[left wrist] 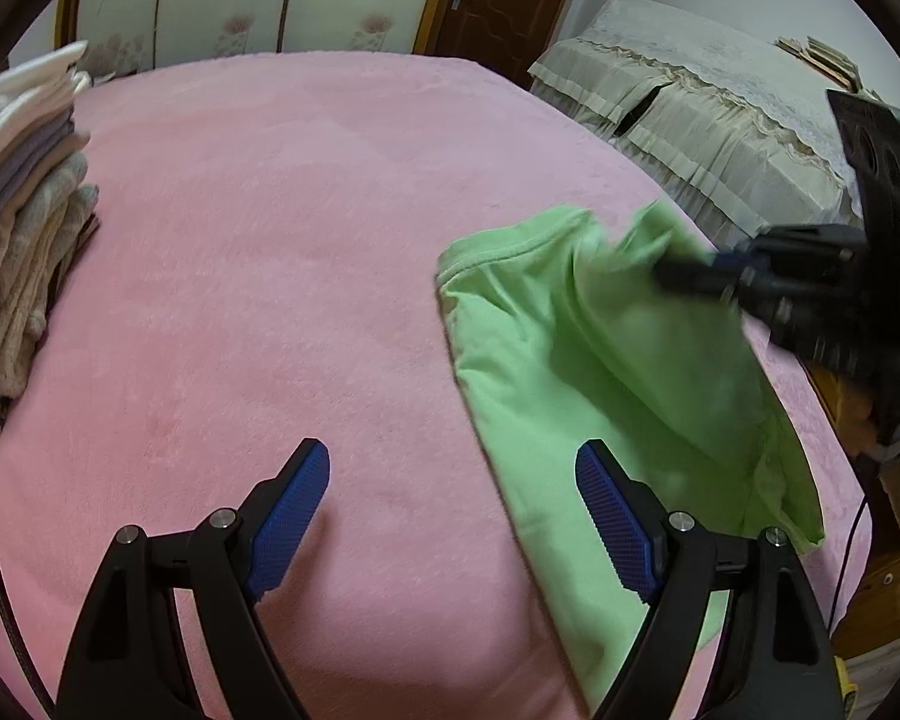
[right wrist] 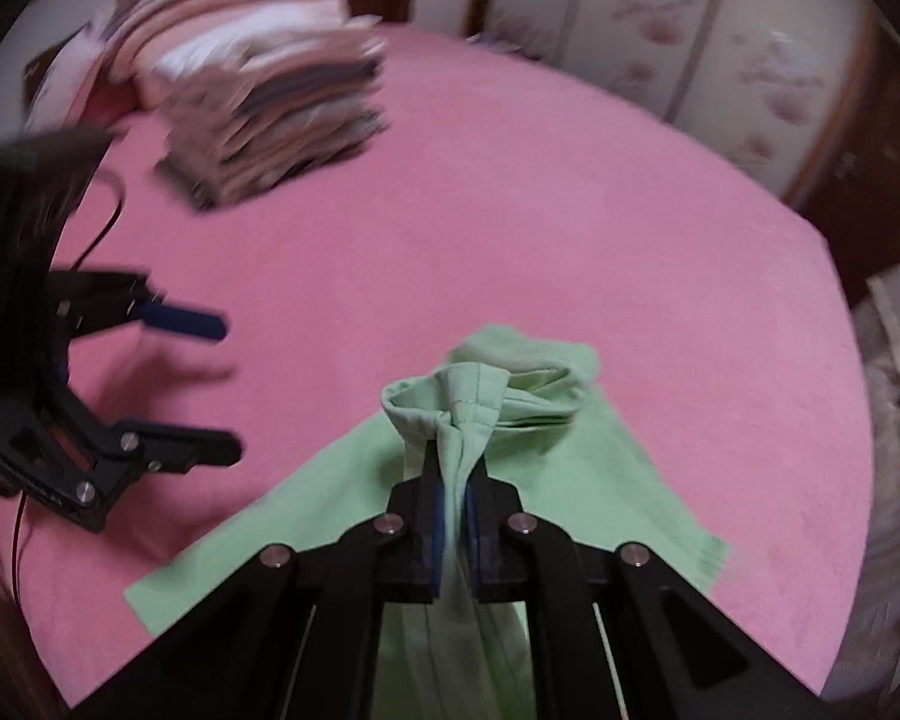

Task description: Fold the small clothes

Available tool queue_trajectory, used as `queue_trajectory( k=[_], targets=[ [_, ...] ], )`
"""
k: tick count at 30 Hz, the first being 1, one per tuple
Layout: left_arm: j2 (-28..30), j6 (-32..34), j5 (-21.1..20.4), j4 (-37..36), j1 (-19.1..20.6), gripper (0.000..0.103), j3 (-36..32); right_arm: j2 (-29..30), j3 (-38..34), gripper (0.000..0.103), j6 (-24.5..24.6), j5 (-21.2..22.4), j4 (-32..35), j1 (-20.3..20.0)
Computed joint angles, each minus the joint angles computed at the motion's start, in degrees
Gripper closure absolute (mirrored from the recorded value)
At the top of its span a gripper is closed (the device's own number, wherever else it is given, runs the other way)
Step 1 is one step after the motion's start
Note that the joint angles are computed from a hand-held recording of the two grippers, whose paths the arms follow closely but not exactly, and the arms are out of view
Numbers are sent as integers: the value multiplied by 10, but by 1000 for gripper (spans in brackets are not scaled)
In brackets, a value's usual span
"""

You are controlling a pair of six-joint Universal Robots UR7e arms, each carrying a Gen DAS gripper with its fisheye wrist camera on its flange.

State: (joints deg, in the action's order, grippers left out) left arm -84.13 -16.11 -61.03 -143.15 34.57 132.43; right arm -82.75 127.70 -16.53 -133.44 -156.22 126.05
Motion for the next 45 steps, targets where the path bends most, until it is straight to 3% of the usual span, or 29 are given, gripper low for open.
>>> queue_trajectory(
  k=[6,14,16,18,22,24,30,33,36,40,45],
  targets=[
    [42,8,-1,-25,-10,20,-13,-60,42,98,55,-81,-62,-43],
    [95,18,8,-40,-21,20,-27,-82,86,97,130,-66,-97,-133],
    [97,20,14,-32,-25,20,-26,-88,86,92,163,-65,-74,-144],
    [94,21,23,-21,-28,20,-23,-94,85,79,193,-68,-61,-143],
    [65,9,31,6,-42,20,-13,-149,96,75,237,-68,-25,-107],
    [36,-4,41,26,-55,20,-4,-191,102,75,276,-72,22,-63],
    [-84,-91,70,125,-125,19,47,-270,122,75,457,-124,222,99],
    [-139,-135,69,190,-170,19,76,-291,137,75,532,-126,306,150],
    [-174,-149,66,235,-221,19,110,-299,155,75,577,-121,354,176],
    [-182,-143,84,238,-274,19,150,-307,180,75,583,-99,348,172],
    [-182,-159,81,225,-275,31,158,-317,206,75,582,-88,306,167]
  ],
)
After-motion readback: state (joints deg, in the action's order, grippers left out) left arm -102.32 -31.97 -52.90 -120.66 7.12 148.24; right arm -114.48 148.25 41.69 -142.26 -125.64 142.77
